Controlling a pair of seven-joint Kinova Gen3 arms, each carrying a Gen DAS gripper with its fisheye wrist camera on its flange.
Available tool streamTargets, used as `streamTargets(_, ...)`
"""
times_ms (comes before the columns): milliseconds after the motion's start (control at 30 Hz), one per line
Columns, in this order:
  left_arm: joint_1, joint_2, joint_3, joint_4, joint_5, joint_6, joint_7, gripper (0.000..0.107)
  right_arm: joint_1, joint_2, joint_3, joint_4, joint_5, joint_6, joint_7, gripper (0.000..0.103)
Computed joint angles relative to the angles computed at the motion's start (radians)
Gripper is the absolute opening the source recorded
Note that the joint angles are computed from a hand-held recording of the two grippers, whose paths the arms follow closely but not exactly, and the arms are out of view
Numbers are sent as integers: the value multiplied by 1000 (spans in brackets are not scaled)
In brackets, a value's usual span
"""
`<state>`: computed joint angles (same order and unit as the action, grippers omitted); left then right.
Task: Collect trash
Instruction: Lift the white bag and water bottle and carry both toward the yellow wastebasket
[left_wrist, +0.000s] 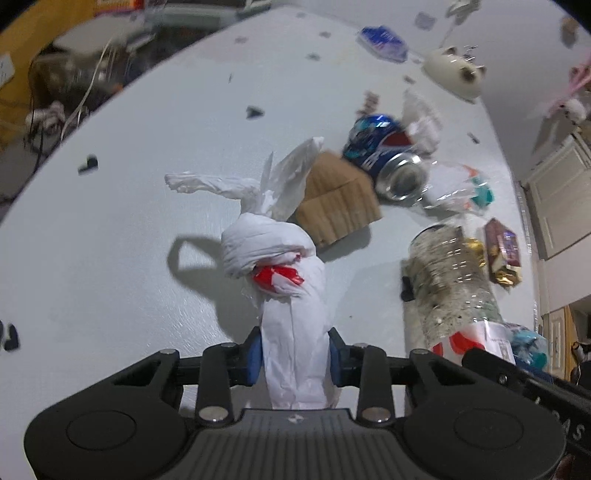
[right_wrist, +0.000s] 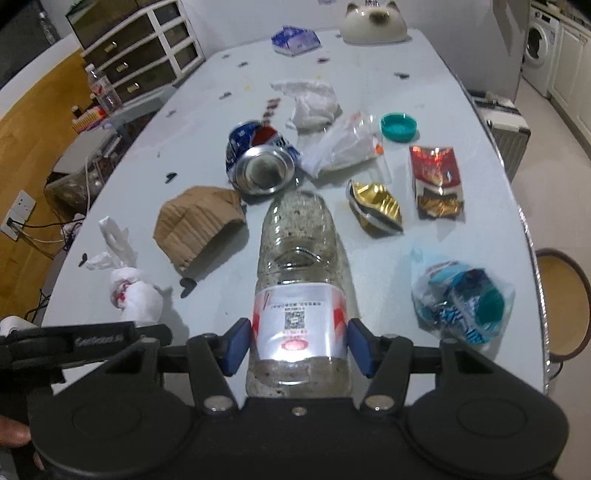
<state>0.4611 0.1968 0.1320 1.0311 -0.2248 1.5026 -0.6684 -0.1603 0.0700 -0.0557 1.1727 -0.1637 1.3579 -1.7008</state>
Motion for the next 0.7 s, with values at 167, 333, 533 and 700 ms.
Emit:
streamTargets(167,21,-29,12,-5,-30,2,-6,36,12,-20,7,9,-20,20,20,58)
streamTargets(333,17,-42,19,11,-9,29,-1,36,-5,21,-3,-3,15,104,10,59)
streamTargets(533,4,-58,25,38,3,52,7,36,-60,64,-22,-45,91,144,-8,63)
streamTargets(700,5,-55,33,40,2,61,1,36,-60,75,-15,-40,92,150,2,61)
